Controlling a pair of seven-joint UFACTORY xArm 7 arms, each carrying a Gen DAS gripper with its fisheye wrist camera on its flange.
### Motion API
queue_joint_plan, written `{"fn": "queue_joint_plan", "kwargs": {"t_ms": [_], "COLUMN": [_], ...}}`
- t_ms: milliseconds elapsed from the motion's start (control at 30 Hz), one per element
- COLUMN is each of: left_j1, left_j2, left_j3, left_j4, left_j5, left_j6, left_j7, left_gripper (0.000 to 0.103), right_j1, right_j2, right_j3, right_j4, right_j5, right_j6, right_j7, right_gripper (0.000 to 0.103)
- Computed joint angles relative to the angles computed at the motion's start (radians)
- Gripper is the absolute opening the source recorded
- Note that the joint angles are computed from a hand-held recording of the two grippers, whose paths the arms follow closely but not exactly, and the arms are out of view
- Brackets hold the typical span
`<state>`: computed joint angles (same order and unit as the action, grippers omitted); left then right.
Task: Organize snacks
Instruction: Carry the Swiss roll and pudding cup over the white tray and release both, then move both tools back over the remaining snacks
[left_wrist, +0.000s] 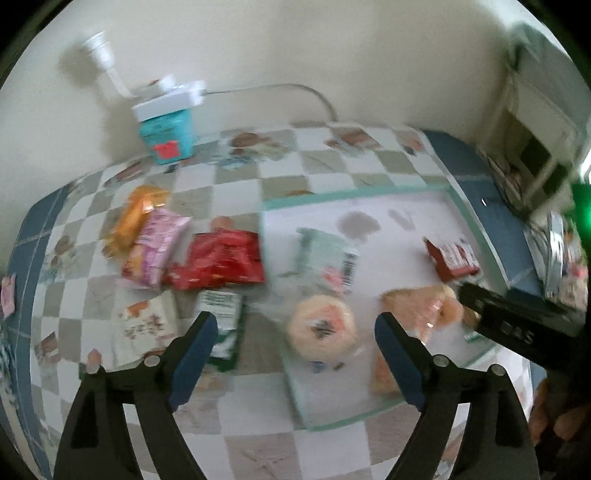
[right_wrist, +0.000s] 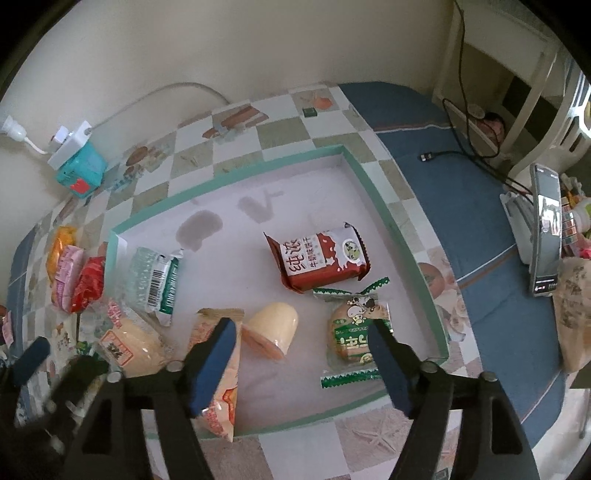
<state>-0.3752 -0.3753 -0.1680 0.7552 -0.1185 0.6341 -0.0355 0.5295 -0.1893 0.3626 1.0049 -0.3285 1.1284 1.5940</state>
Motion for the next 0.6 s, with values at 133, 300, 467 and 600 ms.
{"fn": "queue_joint_plan", "kwargs": {"t_ms": [133, 300, 467, 600], "left_j1": [0.056, 0.169, 0.244, 0.29], "left_j2": [-0.017, -0.013, 0.008, 0.011], "left_j3": [0.043, 0.069, 0.101, 0.132], "left_j4": [-0.009, -0.015, -0.021, -0.03], "left_j5": [-0.004, 0.048, 0.09, 0.1], "left_j6": [0.002, 0.032, 0.068, 0.075], "left_j7": [-0.031, -0.121, -0.168, -0.169], "left_gripper": [0.097, 0.097, 0.097, 0.097], "right_j1": [0.005, 0.019, 0.05, 0.087], "right_j2": [0.006, 0.037, 0.101, 0.182], "right_j3": [0.009, 0.019, 0.02, 0.009], "right_j4": [0.031, 0.082, 0.149, 0.228], "right_j5": [-0.015, -0.041, -0.083, -0.114], "right_j6": [0.027, 0.064, 0.071, 0.077], "right_j7": [0.002, 0.018, 0.048, 0.063], "right_gripper": [0.084, 0.089, 0.103, 0.103]}}
